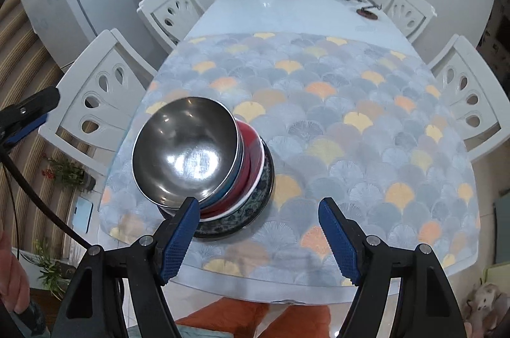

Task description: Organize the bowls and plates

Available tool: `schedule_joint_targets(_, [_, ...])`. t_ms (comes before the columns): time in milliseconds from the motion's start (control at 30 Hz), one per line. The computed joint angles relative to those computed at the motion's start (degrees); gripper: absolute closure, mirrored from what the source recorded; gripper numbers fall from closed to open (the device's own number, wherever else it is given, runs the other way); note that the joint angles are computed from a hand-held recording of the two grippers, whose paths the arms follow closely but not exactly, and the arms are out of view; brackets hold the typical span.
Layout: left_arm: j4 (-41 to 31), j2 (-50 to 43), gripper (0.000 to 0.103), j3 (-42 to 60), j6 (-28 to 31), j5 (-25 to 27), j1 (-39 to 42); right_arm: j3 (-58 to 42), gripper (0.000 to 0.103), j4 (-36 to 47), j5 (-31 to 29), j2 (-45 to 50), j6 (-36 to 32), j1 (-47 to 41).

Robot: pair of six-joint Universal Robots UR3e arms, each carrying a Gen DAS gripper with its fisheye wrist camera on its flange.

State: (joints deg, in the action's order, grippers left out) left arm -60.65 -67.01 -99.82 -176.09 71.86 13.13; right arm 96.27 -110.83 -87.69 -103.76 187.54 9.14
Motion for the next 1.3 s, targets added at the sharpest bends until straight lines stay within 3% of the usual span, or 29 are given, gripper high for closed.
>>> schedule_joint_targets(33, [1.6,0.3,0.026,-0.7,0.1,1.8,-0.9,0.2,0.028,-0.1,0.1,0.1,0.1,-0.1])
schedule_joint_targets(133, [0.3,2.4,0.017,-1.7,3.2,-2.4,1.4,-0.3,0.028,-0.2,-1.0,1.0,0.3,1.1])
schedule_joint_targets(533, [0.5,-0.4,0.015,-0.5,-0.7,6.7,-0.6,-1.7,0.028,-0.9,-1.3,3.1,-0.7,2.3])
schedule_joint_targets(800, [9.5,-2.4,0.015,-1.9,-4.3,20.7,-7.7,-1.2,0.028,-1.1,-1.4,3.1,-1.2,1.9])
schedule_joint_targets(1300, [6.1,-4.1,0.015,0.2,-3.5,20.5,-8.6,-1.7,0.028,-1.6,-1.0,4.4,-1.2,1.7])
